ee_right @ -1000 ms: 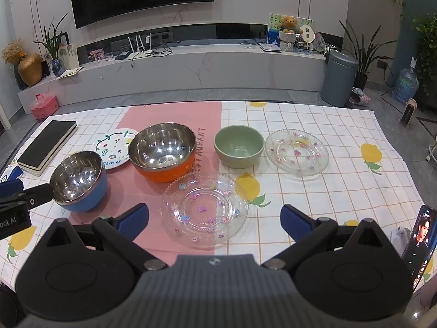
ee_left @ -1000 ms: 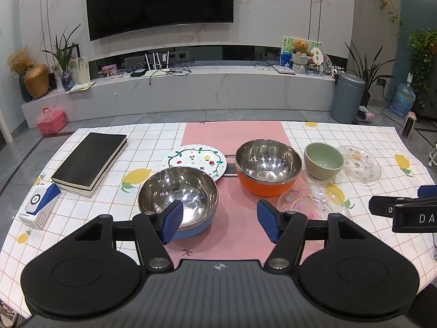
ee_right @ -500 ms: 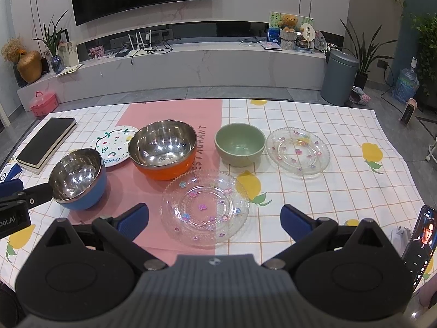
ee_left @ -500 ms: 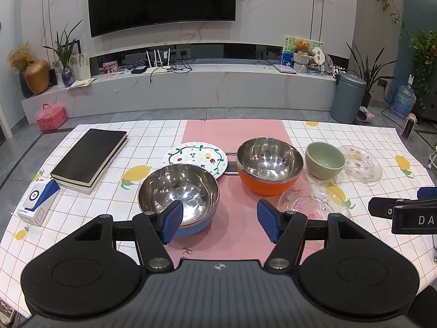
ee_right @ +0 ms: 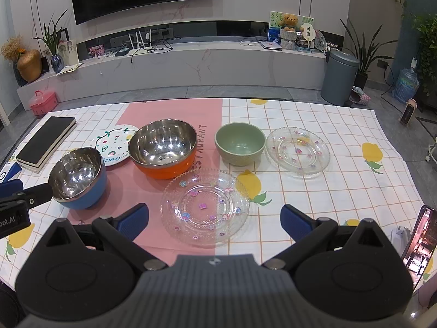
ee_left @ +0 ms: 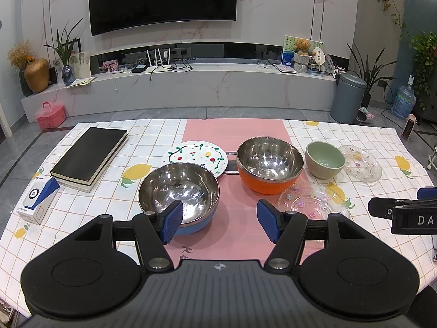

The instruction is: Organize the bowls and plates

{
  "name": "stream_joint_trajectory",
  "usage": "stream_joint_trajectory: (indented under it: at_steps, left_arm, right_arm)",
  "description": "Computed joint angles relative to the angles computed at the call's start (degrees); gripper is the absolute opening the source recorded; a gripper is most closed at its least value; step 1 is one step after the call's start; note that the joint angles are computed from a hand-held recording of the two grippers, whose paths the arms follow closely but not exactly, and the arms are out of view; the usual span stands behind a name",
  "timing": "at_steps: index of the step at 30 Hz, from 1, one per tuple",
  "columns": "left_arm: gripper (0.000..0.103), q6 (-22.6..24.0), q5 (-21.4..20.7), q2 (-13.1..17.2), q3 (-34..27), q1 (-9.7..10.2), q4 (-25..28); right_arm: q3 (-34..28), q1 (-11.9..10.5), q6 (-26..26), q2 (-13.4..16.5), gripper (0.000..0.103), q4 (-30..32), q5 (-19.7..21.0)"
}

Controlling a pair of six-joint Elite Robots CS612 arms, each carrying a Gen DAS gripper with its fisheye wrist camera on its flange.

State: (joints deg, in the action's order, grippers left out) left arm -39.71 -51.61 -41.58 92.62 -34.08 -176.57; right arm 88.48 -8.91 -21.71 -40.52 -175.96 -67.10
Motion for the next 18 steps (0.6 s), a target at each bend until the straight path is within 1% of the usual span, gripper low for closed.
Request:
stream_joint_trajectory:
  at_steps: [12,18]
  left_arm:
    - [0.074,-0.3,-0.2,-0.1,0.2,0.05,0.4]
    - [0.074,-1.4,-0.1,-0.3,0.8,0.19,0.2]
  right_arm:
    - [-0.1,0.1,-0.4,0.1,0.1,0.4,0.2]
    - [-0.2,0.5,0.8,0.7,0.1,-1.5,2.1]
